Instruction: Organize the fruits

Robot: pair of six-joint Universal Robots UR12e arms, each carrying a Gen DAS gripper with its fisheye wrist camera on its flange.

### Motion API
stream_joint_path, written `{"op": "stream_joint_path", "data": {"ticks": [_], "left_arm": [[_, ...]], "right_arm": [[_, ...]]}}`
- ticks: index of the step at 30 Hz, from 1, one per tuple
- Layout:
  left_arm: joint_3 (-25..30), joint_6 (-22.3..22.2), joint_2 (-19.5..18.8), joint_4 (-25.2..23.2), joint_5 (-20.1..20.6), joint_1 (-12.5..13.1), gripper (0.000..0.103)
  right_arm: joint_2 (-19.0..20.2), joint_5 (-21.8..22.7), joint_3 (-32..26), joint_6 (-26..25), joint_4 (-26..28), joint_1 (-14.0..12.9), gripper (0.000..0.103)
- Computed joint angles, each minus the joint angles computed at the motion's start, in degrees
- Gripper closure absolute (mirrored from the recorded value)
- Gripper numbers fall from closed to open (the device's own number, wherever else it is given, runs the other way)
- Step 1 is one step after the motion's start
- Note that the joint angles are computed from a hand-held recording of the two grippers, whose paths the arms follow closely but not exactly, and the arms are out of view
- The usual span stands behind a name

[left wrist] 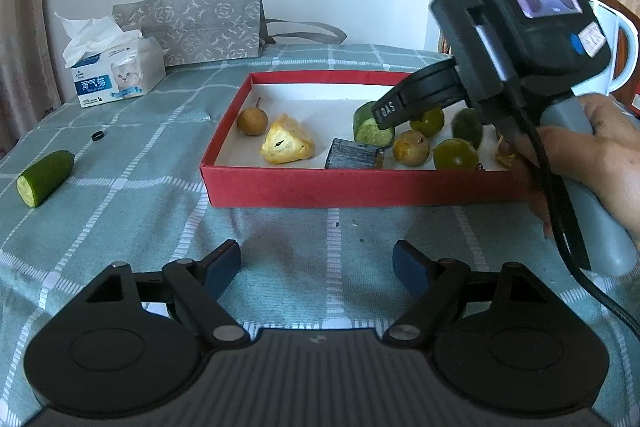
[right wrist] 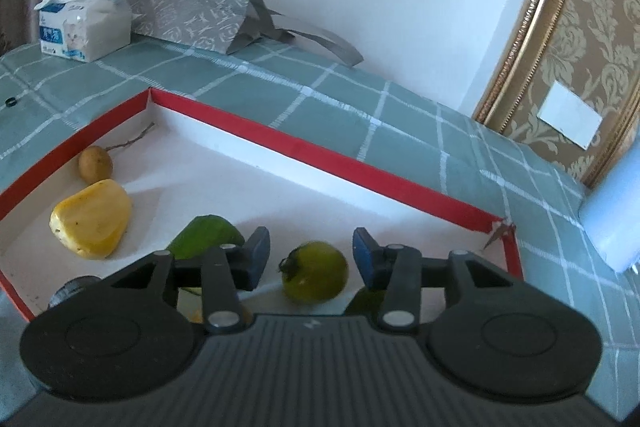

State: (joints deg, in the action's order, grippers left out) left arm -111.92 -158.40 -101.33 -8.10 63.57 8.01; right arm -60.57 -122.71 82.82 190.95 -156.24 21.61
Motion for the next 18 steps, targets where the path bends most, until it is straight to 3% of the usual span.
{"op": "stream_joint_path", "data": {"ticks": [5,11,13,18], "left_arm": [[0.0,-0.4,0.0,0.2,0.2,0.1,0.019],[0.0,-0.4,0.0,0.2,0.3,0.0,0.019],[0.0,-0.4,0.0,0.2,0.4,0.0,0.019],[0.0,-0.3,0.0,0.2,0.5,0.0,0.019]], "right_arm": [[-2.2,-0.8,3.8,0.8,-5.6,0.9,0.040],[-7.3,-2.4,10.8,3.9,-10.1,2.4,0.039],[-9.3,-2.9,13.5,5.2,-10.7,2.9,0.031],[-13.7,-4.5,19.4,10.7,-8.4,4.0,0.029]]}}
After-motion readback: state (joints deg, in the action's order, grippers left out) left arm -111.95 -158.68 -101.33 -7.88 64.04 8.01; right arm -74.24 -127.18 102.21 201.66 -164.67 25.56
